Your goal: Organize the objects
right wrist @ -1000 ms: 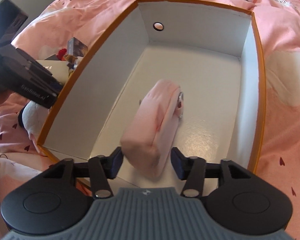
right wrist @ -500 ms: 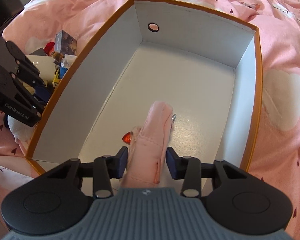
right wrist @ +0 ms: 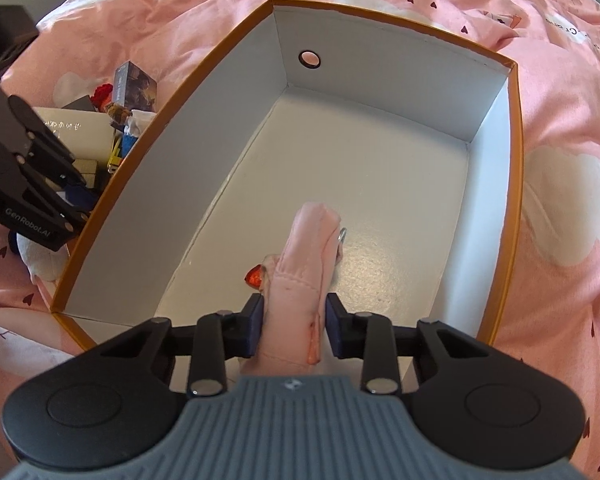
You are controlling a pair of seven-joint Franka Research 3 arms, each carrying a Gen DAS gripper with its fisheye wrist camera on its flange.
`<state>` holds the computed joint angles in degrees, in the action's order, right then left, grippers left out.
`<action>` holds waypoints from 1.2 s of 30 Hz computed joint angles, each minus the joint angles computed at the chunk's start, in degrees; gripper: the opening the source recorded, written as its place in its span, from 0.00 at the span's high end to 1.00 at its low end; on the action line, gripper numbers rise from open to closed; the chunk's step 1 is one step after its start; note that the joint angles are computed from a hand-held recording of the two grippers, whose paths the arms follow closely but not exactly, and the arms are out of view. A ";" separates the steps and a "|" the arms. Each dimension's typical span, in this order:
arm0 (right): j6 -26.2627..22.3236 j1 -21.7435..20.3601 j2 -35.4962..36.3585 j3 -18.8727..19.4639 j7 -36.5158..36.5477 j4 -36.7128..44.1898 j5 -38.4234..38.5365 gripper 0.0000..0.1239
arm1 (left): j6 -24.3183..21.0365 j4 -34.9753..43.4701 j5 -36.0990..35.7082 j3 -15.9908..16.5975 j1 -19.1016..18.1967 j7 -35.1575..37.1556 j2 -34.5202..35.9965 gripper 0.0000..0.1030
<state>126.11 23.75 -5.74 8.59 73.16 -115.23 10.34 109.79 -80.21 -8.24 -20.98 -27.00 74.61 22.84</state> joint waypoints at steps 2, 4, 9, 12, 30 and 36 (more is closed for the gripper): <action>1.16 -0.05 -0.77 -0.07 0.57 -1.10 0.51 0.74 | 4.36 -4.65 -0.45 0.07 0.28 -1.23 -4.01 0.77; 2.05 -0.18 -1.41 -0.22 1.05 -2.07 1.29 0.75 | 7.62 -8.24 -0.55 0.25 0.47 -2.99 -7.60 0.78; 3.47 -0.43 -2.98 -0.56 1.75 -3.57 4.17 0.77 | 17.30 -15.37 -0.87 0.58 0.72 -6.43 -13.36 0.80; 4.93 -0.40 -4.44 -0.71 1.54 -4.61 5.93 0.77 | 21.20 -16.22 1.09 0.67 0.28 -8.71 -14.86 0.80; 8.75 -1.49 -7.17 -1.38 4.89 -6.71 10.17 0.77 | 41.80 -15.92 17.91 0.36 -5.17 -27.42 -9.89 0.80; 8.72 -0.68 -7.24 -2.19 2.46 -7.66 15.03 0.77 | 39.96 -16.72 23.43 1.40 -6.42 -29.27 -11.61 0.80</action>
<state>134.83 23.07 -12.98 6.40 75.62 -122.89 25.37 149.75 -96.93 15.19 -19.58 -33.42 45.34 11.23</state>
